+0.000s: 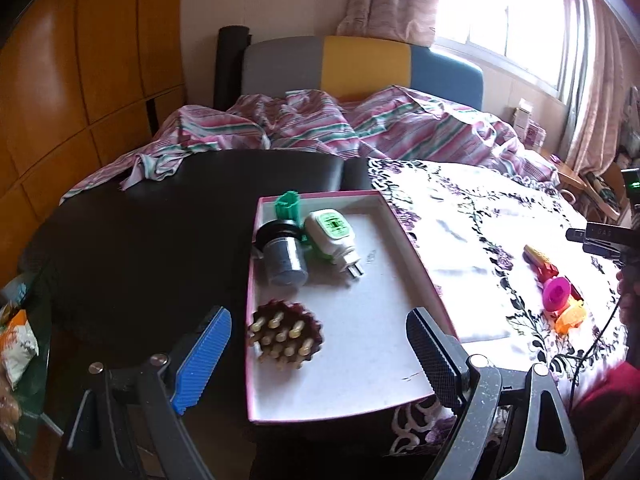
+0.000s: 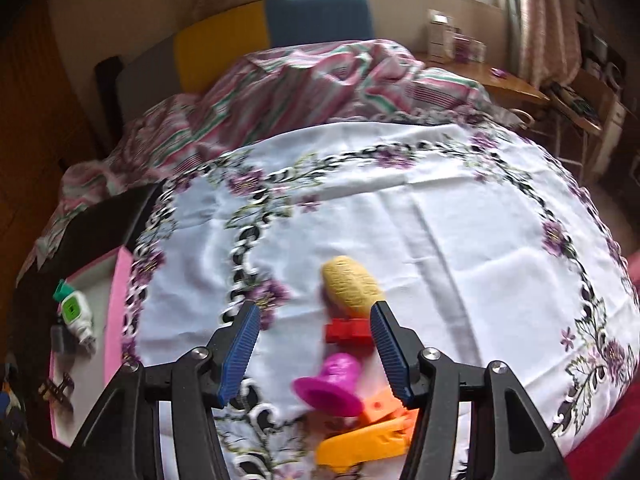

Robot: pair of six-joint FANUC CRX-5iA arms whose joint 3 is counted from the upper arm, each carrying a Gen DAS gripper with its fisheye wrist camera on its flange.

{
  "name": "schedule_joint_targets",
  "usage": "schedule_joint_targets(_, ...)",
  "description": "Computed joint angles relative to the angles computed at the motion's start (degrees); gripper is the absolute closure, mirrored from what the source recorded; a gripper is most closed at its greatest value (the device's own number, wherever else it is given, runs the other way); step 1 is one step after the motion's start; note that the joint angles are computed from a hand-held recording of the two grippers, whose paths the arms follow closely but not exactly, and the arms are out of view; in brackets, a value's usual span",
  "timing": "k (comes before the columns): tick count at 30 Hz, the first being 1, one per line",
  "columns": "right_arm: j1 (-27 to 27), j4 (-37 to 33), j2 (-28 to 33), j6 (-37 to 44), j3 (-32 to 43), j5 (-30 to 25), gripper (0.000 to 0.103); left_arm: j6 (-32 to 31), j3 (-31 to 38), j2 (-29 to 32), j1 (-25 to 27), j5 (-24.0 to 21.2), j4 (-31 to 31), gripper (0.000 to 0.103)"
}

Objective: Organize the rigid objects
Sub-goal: 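Move the right gripper back over the remaining toys on the cloth, then grasp the magenta suction-cup toy with the left gripper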

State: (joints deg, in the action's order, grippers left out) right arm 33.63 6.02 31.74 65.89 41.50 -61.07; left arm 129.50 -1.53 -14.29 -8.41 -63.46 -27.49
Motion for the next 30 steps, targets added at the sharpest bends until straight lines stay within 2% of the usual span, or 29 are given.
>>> schedule_joint_targets(3, -1.5, 3.2, -2.0, -6.9, -5.7, 5.0, 0.045, -1.4, 1.3, 1.6, -0.4, 0.5, 0.8, 0.013)
schedule_joint_targets(4, -1.9, 3.9, -2.2, -9.4, -6.9, 5.5, 0.045, -2.0, 1.8, 2.3, -0.6, 0.8, 1.0, 0.013)
schedule_joint_targets(6, -3.1, 2.7, -1.0, -12.5, -4.9, 2.4, 0.045, -2.8, 3.1, 3.7, -1.4, 1.0, 0.9, 0.013)
schedule_joint_targets(9, -3.7, 3.9, -2.4, -15.2, -7.3, 5.5, 0.045, -4.6, 4.8, 6.0, -1.6, 1.4, 2.2, 0.015)
schedule_joint_targets(19, -5.1, -1.2, -2.9, -14.3, -6.7, 6.1, 0.045, -11.5, 8.7, 12.4, -1.5, 4.2, 9.4, 0.016)
schedule_joint_targets(30, -6.4, -5.3, -3.0, -13.9, -6.0, 5.9, 0.045, -17.2, 12.9, 18.4, -2.8, 4.8, 13.5, 0.017)
